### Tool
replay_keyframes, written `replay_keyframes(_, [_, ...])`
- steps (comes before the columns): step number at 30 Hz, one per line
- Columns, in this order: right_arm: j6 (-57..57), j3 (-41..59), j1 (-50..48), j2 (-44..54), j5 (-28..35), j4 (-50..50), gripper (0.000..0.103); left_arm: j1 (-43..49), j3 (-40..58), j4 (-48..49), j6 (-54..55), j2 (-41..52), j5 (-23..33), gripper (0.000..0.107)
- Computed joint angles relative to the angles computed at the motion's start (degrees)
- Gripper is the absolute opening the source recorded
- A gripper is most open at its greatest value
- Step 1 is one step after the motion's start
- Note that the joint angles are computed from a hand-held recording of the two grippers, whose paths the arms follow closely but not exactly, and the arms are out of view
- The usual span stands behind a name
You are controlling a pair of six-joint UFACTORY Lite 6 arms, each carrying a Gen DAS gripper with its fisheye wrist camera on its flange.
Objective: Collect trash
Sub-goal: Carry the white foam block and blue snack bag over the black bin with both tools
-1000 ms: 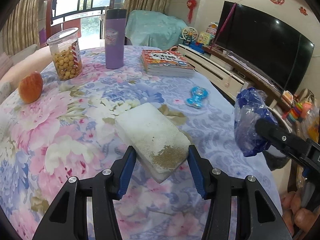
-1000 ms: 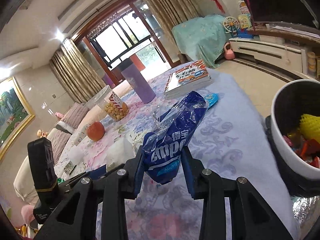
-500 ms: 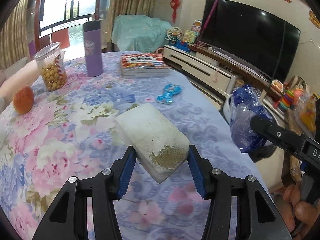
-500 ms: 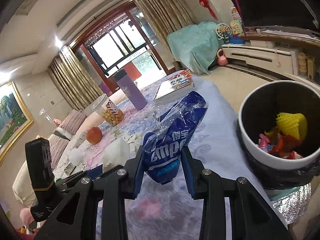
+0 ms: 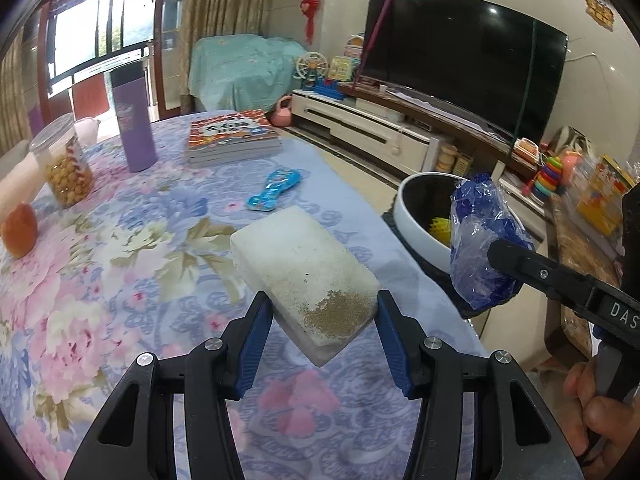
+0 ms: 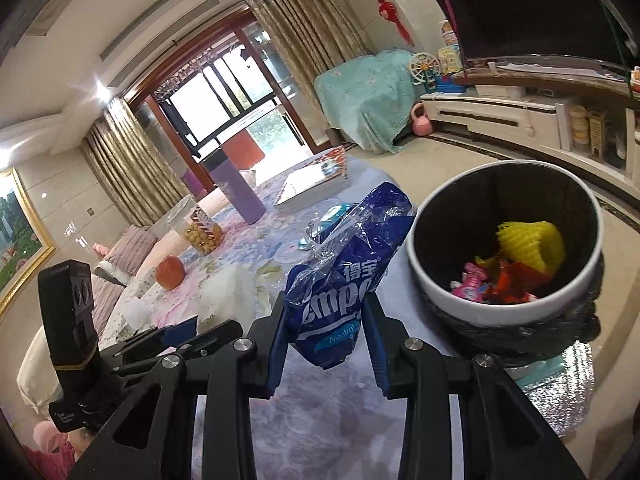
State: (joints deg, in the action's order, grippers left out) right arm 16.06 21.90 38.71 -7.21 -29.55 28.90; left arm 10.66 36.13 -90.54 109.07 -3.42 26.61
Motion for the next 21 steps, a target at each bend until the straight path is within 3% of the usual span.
replay_keyframes(21, [-7.95,-5.93,-1.72,-9.42,2.66,7.16,0.035,-8.92,4.28,-5.4,1.47,5.15,-3.02,0.051])
